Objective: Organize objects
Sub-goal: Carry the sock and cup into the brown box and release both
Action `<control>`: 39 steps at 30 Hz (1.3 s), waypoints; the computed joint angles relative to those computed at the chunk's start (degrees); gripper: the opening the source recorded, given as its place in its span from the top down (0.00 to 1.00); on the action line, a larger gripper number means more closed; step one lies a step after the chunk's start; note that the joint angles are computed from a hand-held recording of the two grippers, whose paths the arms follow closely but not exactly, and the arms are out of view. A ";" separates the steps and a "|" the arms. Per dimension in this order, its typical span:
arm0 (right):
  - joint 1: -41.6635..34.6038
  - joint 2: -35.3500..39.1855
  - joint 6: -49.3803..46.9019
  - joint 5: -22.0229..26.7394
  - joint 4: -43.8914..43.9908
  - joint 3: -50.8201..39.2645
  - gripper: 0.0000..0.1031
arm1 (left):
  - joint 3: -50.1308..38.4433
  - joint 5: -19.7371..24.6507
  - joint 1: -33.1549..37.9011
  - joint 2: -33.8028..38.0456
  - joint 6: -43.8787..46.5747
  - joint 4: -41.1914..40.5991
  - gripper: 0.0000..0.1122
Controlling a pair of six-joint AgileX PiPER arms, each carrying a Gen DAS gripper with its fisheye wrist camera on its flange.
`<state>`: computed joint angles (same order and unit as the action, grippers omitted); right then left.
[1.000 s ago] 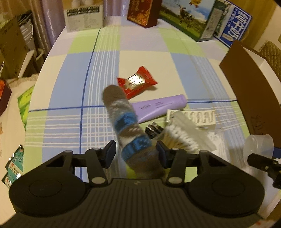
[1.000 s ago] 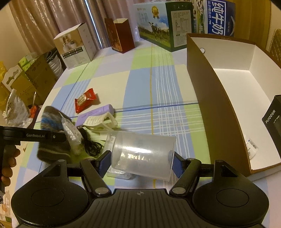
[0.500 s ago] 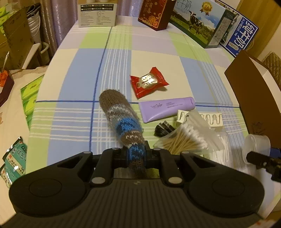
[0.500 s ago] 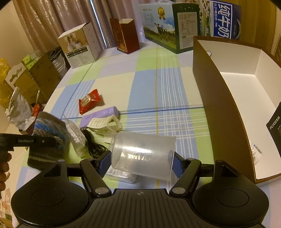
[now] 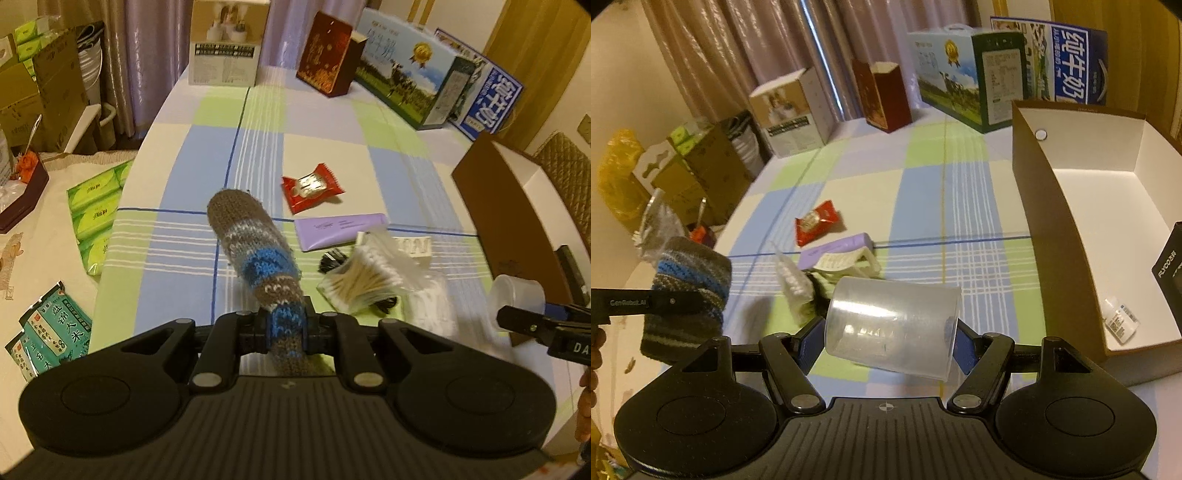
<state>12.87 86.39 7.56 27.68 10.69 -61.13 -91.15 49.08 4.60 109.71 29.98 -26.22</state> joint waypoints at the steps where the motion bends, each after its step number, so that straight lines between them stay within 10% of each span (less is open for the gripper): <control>1: -0.26 -0.89 -1.04 0.11 0.89 0.47 0.35 | 0.90 -0.05 0.01 -1.08 0.45 -0.50 0.91; 19: -23.57 -16.57 -26.97 10.49 17.90 4.73 0.35 | 5.23 -1.12 -14.86 -10.93 1.91 -9.02 0.91; 32: -44.93 -7.05 -51.52 17.08 30.52 -3.97 0.35 | -14.84 -3.70 -34.65 2.52 -11.34 -0.77 0.91; 39: -48.51 3.24 -58.34 18.75 32.43 -12.42 0.35 | -37.30 3.52 -41.42 17.07 -24.12 10.55 0.91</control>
<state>-35.64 89.64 -50.78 46.43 43.12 -73.55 -128.45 52.60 -36.83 126.79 5.85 -15.67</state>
